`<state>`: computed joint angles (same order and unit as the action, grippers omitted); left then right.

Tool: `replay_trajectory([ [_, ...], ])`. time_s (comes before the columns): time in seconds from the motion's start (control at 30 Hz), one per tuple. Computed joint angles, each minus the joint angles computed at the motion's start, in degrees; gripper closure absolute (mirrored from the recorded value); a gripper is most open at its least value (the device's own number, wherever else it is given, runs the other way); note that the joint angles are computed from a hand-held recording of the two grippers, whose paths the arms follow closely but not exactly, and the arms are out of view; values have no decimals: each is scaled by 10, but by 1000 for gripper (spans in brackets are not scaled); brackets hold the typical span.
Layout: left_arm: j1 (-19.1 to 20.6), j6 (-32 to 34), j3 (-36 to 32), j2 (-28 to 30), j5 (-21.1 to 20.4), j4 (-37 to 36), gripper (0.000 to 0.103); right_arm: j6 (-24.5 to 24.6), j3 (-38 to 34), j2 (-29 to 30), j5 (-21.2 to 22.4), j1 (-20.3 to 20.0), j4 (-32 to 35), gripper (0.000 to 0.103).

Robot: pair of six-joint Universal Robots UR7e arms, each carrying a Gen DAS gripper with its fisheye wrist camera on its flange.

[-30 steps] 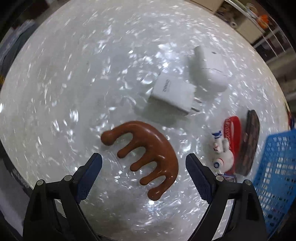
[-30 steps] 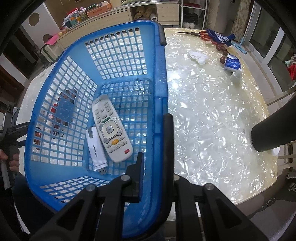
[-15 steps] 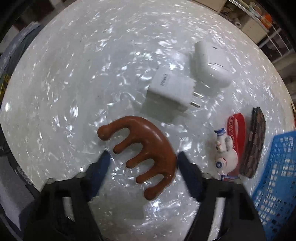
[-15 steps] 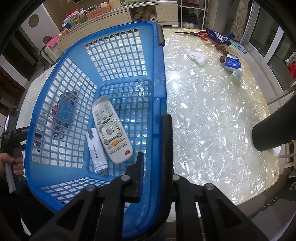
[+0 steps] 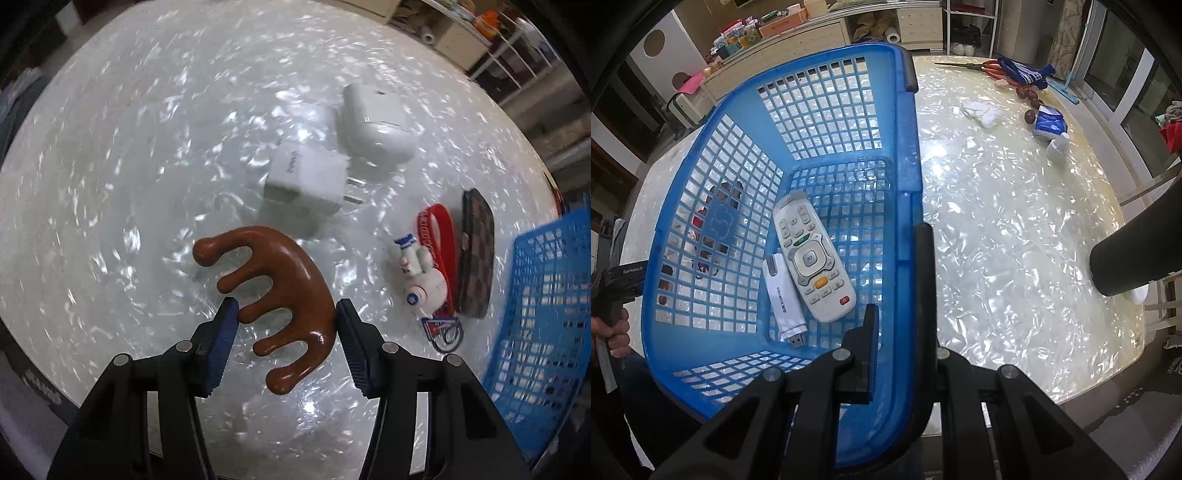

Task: Organize rigid objects
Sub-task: 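Close the left gripper on the brown comb and lift it toward the basket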

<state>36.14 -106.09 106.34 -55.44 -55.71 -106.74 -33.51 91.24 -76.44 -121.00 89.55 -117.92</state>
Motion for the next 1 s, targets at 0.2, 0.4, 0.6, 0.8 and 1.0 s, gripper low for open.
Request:
replay_trajectory([
  [0.2,-21,51,-12,-4,10,19,45,3,4,-1,-13,4,-4,91],
  [0.4,-36,108,-37,0,39,44,45,5,8,1,-28,8,-14,92],
  [0.6,-49,149,-36,-13,60,41,45,9,9,2,-36,10,-15,92],
  [0.8,-59,178,-61,-10,83,59,45,11,9,3,-39,12,-13,92],
  [1.0,-70,247,-105,7,113,60,45,11,8,3,-39,12,-13,92],
])
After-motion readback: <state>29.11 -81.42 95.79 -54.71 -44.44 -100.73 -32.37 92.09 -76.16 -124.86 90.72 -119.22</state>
